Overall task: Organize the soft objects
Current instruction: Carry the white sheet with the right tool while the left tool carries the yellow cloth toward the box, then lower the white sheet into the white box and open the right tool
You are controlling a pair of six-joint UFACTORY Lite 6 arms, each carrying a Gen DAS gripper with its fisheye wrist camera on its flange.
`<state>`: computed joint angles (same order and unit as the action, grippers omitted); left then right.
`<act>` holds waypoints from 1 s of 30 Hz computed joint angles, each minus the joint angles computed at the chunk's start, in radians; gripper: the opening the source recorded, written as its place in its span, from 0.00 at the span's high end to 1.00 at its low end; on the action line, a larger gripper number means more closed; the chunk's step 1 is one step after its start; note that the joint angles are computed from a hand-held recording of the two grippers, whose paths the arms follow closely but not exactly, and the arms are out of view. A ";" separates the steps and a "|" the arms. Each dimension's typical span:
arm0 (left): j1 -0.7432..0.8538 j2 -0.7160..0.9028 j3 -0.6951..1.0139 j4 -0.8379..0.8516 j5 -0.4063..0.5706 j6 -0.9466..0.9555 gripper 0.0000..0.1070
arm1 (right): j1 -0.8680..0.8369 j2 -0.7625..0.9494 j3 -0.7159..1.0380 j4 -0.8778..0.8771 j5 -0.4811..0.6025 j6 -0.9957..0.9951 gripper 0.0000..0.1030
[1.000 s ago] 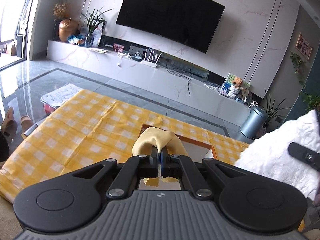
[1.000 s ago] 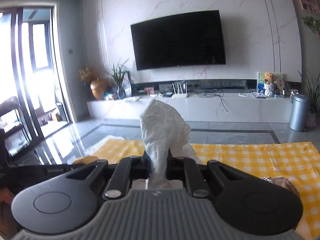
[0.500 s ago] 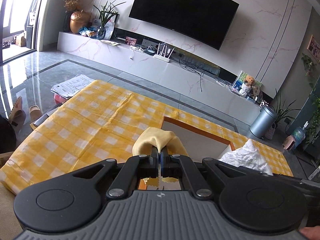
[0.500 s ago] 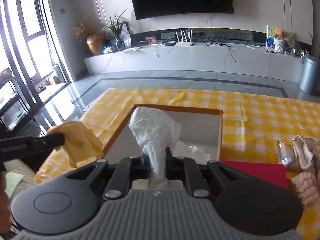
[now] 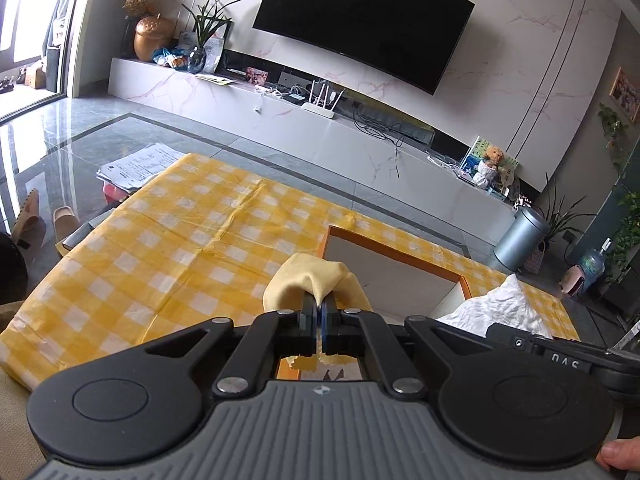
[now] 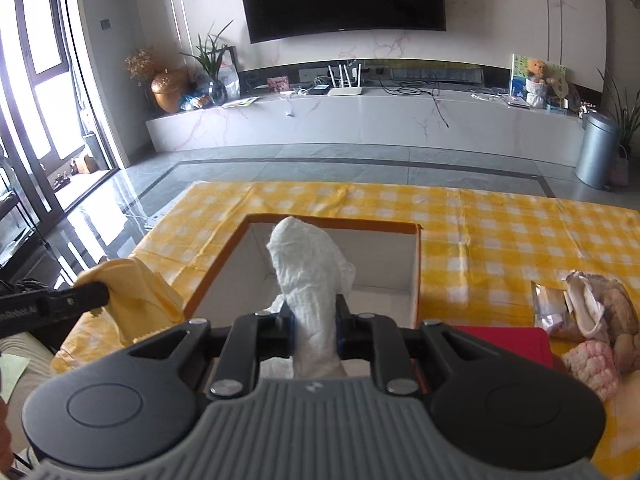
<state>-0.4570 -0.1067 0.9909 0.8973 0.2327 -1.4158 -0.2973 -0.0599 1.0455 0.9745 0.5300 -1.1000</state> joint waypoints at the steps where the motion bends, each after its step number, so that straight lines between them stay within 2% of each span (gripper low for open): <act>1: -0.005 0.004 0.003 -0.004 0.000 0.005 0.98 | -0.003 0.009 -0.004 0.000 -0.007 -0.005 0.85; 10: -0.018 0.045 0.034 -0.052 0.019 0.055 0.98 | 0.042 0.106 -0.015 -0.042 -0.055 0.021 0.85; 13: -0.020 0.050 0.040 -0.083 0.019 0.092 0.98 | 0.159 0.154 -0.051 -0.172 -0.212 0.104 0.85; 14: -0.016 0.053 0.042 -0.123 0.010 0.137 0.98 | 0.185 0.187 -0.044 -0.240 -0.229 0.153 0.85; 17: 0.009 0.054 0.035 -0.314 -0.047 0.326 0.98 | 0.217 0.360 0.094 -0.455 -0.113 0.333 0.85; 19: 0.014 0.055 0.032 -0.373 -0.062 0.388 0.98 | 0.224 0.442 0.185 -0.553 -0.060 0.439 0.88; 21: 0.009 0.057 0.035 -0.309 -0.056 0.329 0.98 | 0.205 0.502 0.285 -0.545 0.023 0.452 0.88; 25: 0.006 0.057 0.032 -0.252 -0.047 0.275 0.98 | 0.230 0.576 0.397 -0.740 0.037 0.612 0.86; 29: 0.005 0.046 0.029 -0.254 -0.044 0.286 0.98 | 0.200 0.577 0.433 -0.680 0.108 0.518 0.77; 30: 0.001 0.044 0.028 -0.234 -0.041 0.266 0.98 | 0.190 0.569 0.435 -0.656 0.123 0.494 0.70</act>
